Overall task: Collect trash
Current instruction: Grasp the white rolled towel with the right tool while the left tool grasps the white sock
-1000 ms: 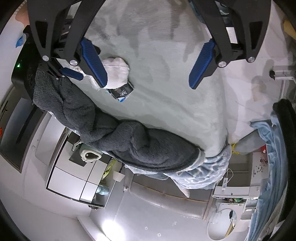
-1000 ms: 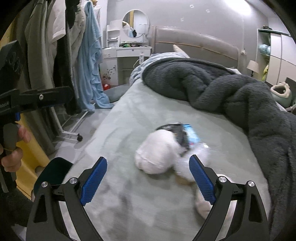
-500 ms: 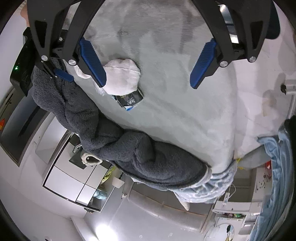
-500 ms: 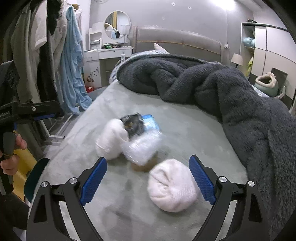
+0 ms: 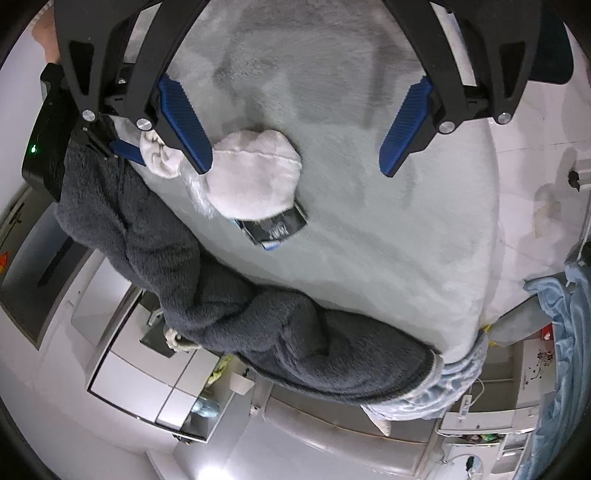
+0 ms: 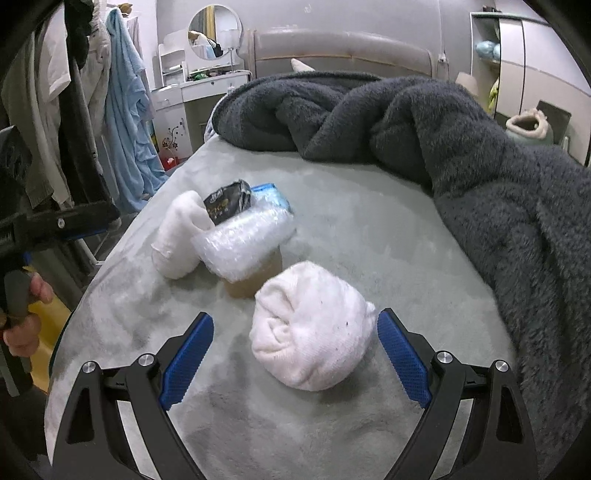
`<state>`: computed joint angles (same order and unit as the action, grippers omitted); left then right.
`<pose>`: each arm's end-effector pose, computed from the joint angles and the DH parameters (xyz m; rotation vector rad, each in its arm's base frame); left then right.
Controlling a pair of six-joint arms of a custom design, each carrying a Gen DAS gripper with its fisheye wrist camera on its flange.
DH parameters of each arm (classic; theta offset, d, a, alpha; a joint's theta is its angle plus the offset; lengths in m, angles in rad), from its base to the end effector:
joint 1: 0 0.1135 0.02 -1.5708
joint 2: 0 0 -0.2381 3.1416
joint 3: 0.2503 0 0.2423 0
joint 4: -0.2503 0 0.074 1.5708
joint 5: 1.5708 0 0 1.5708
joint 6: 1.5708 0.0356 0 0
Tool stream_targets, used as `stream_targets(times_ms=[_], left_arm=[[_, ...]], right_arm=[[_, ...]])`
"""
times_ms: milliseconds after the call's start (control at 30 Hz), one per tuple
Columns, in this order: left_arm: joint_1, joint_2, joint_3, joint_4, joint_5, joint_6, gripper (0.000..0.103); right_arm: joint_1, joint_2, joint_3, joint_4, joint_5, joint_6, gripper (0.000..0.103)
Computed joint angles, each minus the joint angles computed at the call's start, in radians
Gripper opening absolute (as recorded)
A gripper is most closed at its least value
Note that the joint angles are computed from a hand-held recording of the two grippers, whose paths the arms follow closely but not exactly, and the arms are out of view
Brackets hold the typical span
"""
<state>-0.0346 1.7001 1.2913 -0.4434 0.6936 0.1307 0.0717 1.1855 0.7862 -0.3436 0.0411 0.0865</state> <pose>0.3557 -0.0351 0.2351 0.4979 2.2520 -0.7838 0.2503 0.0165 0.2241 0.0380 2.3128 0.0329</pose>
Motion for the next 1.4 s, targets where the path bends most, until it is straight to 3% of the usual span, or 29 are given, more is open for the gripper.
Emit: stream_targets(times_ms=[100,233,433,800,1000,1133,1400], left_arm=[[-0.025,0.006,-0.012,0.006,-0.013,0.006,0.093],[-0.05,0.01,-0.028,0.015,-0.032,0.012,0.092],[-0.077,0.024,-0.031,0.022,-0.041,0.004,0.091],[-0.12,0.051,-0.02,0.054,-0.038,-0.036,0.083],[-0.128,0.09,0.003,0.052,-0.035,-0.052,0.064],[-0.124,0.067,-0.016,0.064,-0.012,-0.038,0.044],[-0.122,-0.021,-0.072,0.084,-0.08,0.05,0.037]], right_arm=[[0.004,0.025,0.009,-0.009,-0.002,0.004,0.089],[0.013,0.066,0.032,-0.041,0.024,0.007,0.066],[-0.026,0.025,0.011,-0.057,-0.016,0.006,0.052],[-0.088,-0.103,-0.044,-0.045,-0.117,-0.005,0.051],[-0.107,-0.117,-0.029,-0.049,-0.156,-0.001,0.051],[-0.114,-0.114,-0.016,-0.052,-0.164,0.009,0.051],[-0.067,-0.092,0.04,-0.057,-0.139,0.052,0.051]])
